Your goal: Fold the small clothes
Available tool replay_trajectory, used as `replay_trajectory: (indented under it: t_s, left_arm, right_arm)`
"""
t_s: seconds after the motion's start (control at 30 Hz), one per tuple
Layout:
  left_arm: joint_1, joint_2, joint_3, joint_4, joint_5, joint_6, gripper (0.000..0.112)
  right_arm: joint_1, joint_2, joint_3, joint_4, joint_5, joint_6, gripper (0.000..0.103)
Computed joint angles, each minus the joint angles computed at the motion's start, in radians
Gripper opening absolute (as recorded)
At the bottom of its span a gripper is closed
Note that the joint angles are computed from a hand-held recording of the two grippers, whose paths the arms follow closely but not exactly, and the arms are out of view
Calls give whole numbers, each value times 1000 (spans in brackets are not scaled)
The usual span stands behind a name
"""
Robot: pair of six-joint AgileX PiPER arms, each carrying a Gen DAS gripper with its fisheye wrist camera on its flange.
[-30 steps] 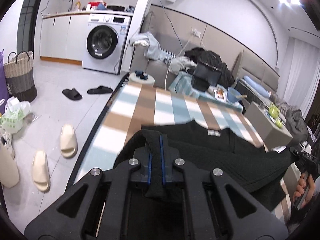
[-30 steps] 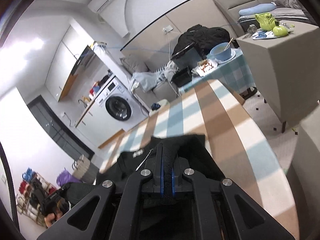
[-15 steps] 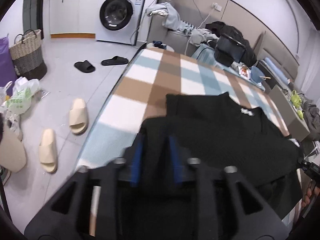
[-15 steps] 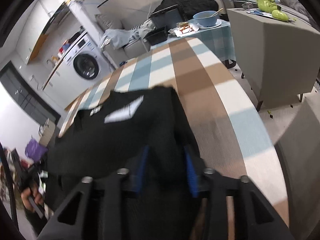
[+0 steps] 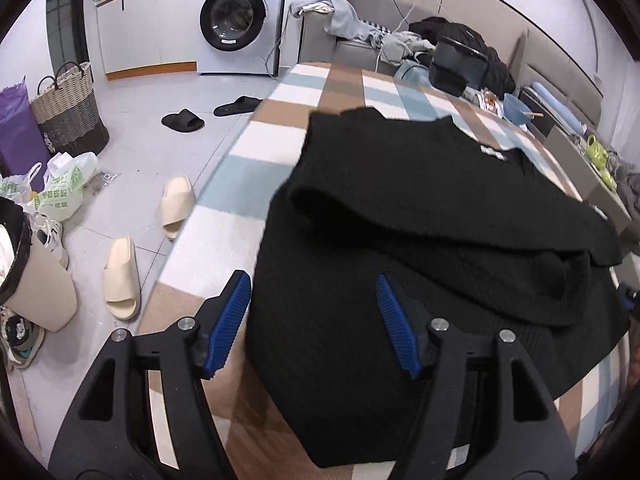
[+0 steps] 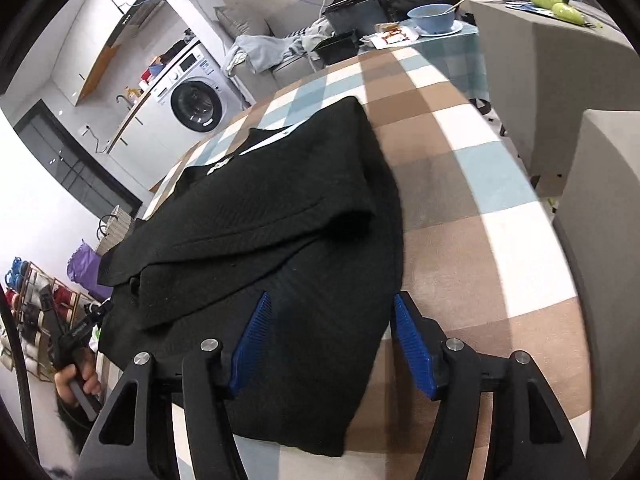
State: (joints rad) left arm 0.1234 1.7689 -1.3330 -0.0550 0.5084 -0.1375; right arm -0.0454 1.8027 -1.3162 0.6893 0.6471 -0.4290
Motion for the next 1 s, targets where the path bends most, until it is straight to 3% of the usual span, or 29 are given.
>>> replay_trajectory:
  t_s: [0.47,0.63,0.87,1.0]
  left_arm:
    - [-28,40,-35,34,6,-19,63]
    - [-19,31,-31,-54,14,100,45]
    - [-10,6,-4,-114,30,161,41]
    - [-19,-62,89,-124,6,180,39]
  right_arm:
    - [98,20,-16,-77,-50,8,65]
    - [130,13,-2,-136,-79,28,63]
    - [130,-3,20,-125,-74,19,62]
    - [131,-26,51,-113,-71,10,62]
